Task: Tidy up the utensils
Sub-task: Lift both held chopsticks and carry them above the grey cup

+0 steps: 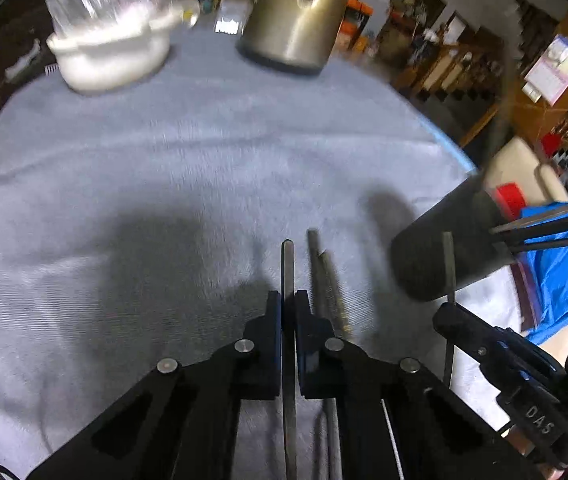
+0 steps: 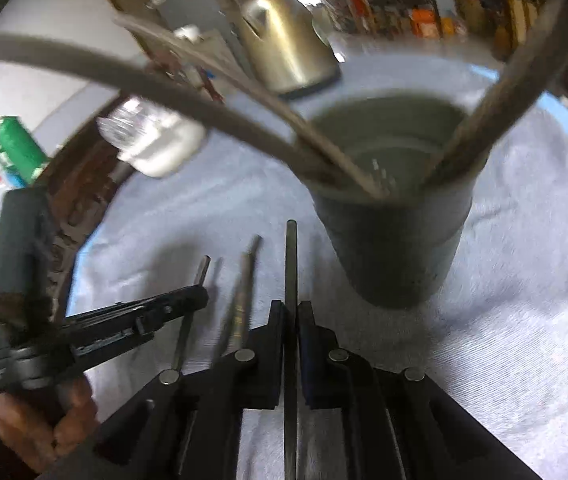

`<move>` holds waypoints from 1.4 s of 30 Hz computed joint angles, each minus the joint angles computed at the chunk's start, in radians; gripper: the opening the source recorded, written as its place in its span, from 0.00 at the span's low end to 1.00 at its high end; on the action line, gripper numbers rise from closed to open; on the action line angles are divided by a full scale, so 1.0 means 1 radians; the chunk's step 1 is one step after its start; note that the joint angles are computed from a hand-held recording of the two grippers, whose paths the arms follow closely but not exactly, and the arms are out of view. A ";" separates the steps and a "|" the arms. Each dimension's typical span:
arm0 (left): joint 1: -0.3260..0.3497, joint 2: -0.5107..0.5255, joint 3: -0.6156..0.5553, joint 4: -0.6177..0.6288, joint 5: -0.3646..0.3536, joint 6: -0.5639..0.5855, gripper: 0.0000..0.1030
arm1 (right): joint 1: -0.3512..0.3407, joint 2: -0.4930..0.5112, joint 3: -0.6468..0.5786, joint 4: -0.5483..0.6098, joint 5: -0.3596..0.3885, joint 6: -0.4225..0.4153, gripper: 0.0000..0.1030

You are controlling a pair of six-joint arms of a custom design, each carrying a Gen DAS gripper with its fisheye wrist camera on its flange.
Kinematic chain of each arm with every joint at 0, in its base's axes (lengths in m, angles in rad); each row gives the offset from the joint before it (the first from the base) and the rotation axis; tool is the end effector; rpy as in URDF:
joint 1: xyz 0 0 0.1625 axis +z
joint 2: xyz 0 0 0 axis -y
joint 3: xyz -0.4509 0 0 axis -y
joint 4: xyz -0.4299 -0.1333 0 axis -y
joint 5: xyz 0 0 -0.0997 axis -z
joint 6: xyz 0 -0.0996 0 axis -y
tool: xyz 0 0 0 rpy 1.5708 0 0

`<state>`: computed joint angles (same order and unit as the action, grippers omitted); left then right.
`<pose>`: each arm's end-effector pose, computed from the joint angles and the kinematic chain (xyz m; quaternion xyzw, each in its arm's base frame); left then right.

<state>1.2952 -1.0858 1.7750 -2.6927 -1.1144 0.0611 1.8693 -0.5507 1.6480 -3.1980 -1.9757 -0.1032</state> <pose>-0.0118 -0.6929 0.2487 0.1115 0.9461 -0.2316 0.1973 0.2995 -0.6534 -0.0128 0.1370 -0.9369 0.2742 0.1681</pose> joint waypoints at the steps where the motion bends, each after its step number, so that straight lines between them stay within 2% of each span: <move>1: -0.009 -0.019 0.020 -0.029 0.000 0.007 0.06 | 0.000 -0.020 0.027 -0.039 0.037 -0.024 0.06; 4: -0.036 -0.071 0.068 -0.098 -0.014 0.013 0.06 | 0.001 -0.065 0.086 -0.126 0.116 -0.073 0.06; 7: -0.074 -0.132 0.126 -0.179 -0.015 0.029 0.06 | 0.009 -0.105 0.133 -0.197 0.154 -0.108 0.06; 14: -0.163 -0.217 0.212 -0.308 -0.015 0.071 0.06 | 0.028 -0.179 0.219 -0.326 0.194 -0.149 0.06; 19: -0.220 -0.227 0.241 -0.431 -0.015 0.108 0.06 | 0.043 -0.206 0.230 -0.376 0.205 -0.162 0.06; 24: -0.253 -0.181 0.214 -0.562 -0.020 0.146 0.06 | 0.050 -0.233 0.234 -0.423 0.213 -0.181 0.06; 32: -0.271 -0.048 0.094 -0.737 -0.026 0.267 0.06 | 0.038 -0.240 0.184 -0.552 0.232 -0.168 0.06; 37: -0.264 0.043 -0.007 -0.771 -0.058 0.272 0.06 | 0.026 -0.235 0.118 -0.614 0.244 -0.142 0.06; 42: -0.242 0.139 -0.087 -0.826 -0.071 0.287 0.06 | 0.011 -0.192 0.019 -0.653 0.216 -0.181 0.06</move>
<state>1.0527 -0.9463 1.6882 -3.5189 -1.1849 0.3477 1.8805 -0.7422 1.6674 -3.8511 -1.7601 -0.2841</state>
